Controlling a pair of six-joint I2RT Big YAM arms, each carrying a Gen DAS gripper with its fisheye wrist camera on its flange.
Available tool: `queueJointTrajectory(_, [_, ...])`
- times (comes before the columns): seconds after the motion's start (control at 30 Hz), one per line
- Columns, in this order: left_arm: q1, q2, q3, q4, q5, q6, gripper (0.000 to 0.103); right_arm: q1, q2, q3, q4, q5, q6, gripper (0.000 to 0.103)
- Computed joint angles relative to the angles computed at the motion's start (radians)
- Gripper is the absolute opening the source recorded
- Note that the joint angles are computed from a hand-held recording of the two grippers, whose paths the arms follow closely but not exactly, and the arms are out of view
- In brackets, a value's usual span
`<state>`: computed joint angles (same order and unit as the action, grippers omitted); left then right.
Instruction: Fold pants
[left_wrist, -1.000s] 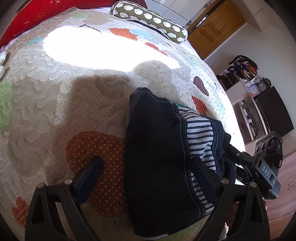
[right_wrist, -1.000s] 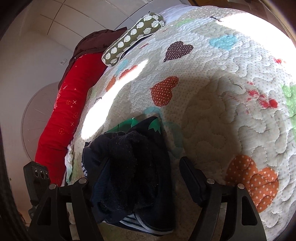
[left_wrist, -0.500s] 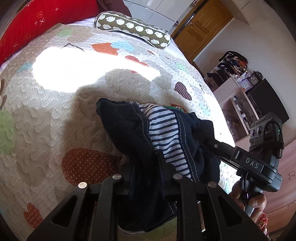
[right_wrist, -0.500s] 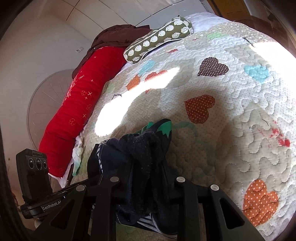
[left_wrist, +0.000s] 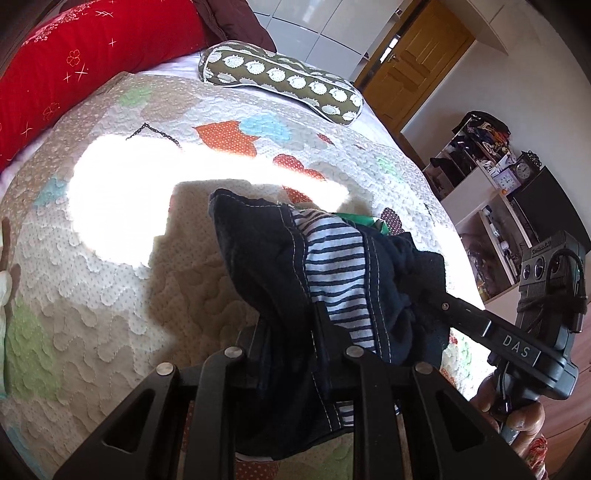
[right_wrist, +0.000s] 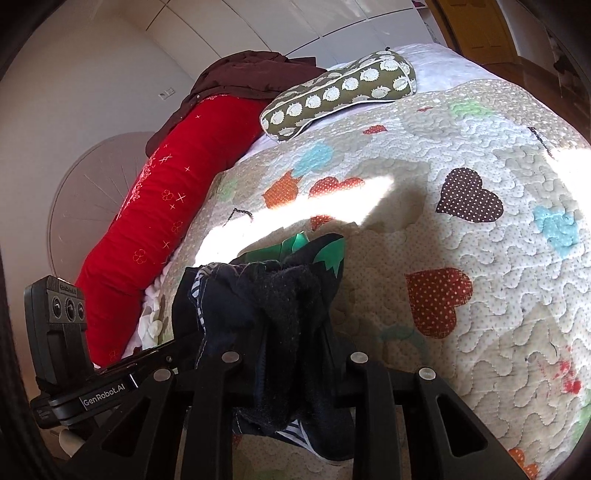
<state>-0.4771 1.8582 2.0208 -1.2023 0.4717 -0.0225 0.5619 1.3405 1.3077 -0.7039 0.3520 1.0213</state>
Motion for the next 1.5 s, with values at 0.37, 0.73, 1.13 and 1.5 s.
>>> queueJointTrajectory(0.37, [-0.019, 0.078, 0.063, 0.004, -0.091, 0.026, 0.021, -0.071, 0.061, 0.01, 0.019, -0.058, -0.011, 0.025])
queueJointTrajectory(0.73, [-0.019, 0.032, 0.007, 0.03, -0.157, 0.001, 0.037, -0.083, 0.055, -0.004, -0.015, -0.064, 0.001, 0.043])
queueJointTrajectory(1.13, [-0.033, -0.112, -0.235, 0.148, -0.259, -0.014, 0.055, 0.015, 0.104, 0.092, -0.116, 0.072, -0.023, 0.041])
queueJointTrajectory(1.5, [-0.015, -0.299, -0.38, 0.295, -0.342, -0.023, 0.059, 0.074, 0.012, 0.034, -0.141, 0.2, 0.049, 0.041])
